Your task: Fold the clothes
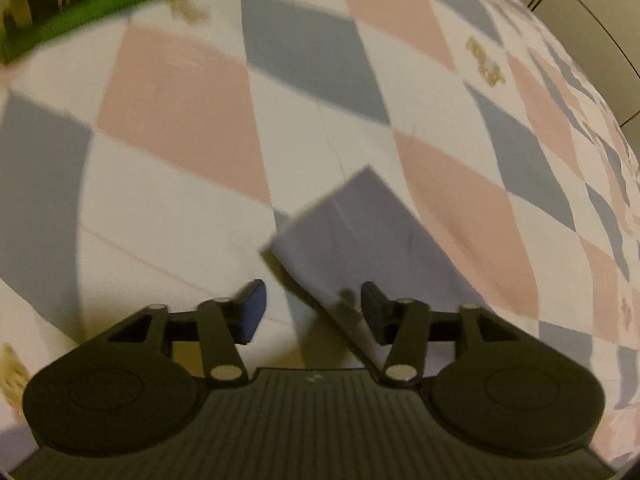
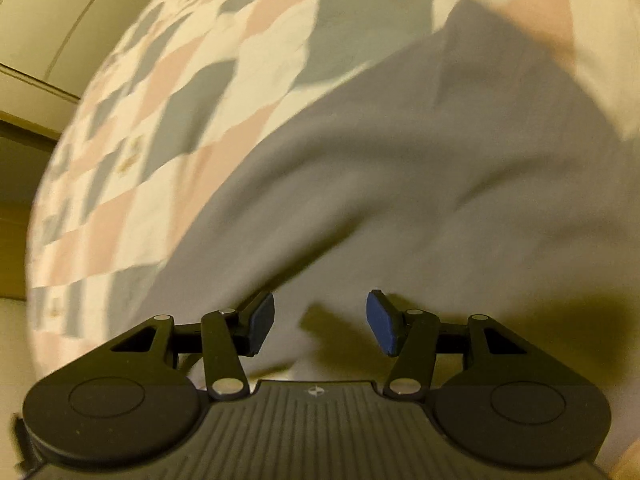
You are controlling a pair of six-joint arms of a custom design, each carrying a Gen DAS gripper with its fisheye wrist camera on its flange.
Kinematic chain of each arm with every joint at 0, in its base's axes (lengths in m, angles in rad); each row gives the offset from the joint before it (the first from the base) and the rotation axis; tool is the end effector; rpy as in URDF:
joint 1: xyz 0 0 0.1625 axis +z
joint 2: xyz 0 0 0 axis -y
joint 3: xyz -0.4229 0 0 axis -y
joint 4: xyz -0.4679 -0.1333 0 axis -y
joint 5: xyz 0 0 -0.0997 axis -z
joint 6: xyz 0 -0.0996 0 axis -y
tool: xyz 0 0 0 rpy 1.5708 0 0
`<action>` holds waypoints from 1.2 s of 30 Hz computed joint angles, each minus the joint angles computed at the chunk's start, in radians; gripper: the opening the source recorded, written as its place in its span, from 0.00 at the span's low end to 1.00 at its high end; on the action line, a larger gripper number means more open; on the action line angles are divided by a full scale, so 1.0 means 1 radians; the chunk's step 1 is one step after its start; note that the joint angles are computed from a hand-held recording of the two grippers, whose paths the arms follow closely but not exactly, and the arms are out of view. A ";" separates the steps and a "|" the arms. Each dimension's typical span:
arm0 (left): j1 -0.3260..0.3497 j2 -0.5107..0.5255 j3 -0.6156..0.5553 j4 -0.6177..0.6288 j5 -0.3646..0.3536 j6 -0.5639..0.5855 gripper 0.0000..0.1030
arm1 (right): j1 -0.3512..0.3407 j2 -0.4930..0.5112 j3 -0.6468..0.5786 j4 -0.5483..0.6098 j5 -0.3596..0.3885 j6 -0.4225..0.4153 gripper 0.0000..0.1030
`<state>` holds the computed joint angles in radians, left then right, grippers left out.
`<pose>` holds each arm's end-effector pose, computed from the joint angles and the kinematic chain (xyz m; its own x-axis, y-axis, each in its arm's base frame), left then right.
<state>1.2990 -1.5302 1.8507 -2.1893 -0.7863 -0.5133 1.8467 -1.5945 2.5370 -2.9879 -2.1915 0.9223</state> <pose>0.0412 -0.6107 0.3995 -0.7684 -0.4607 -0.4441 -0.1386 0.7973 -0.5874 0.1790 -0.3554 0.1802 -0.7096 0.7027 -0.0518 0.5352 0.4897 -0.6883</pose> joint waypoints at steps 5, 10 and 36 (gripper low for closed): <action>0.017 0.062 -0.044 -0.050 -0.053 0.058 0.00 | 0.022 0.119 0.044 -0.277 0.139 0.130 0.41; -0.034 0.113 -0.097 -0.336 -0.179 0.407 0.00 | 0.055 0.196 0.042 -0.403 0.149 0.189 0.32; -0.142 -0.099 0.110 0.149 -0.093 0.267 0.21 | 0.233 -0.075 0.088 0.251 -0.205 0.473 0.34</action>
<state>1.1574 -1.6296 1.9607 -2.0404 -0.8790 -0.2468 2.0801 -1.6695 2.6251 -2.7368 -2.3965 1.3950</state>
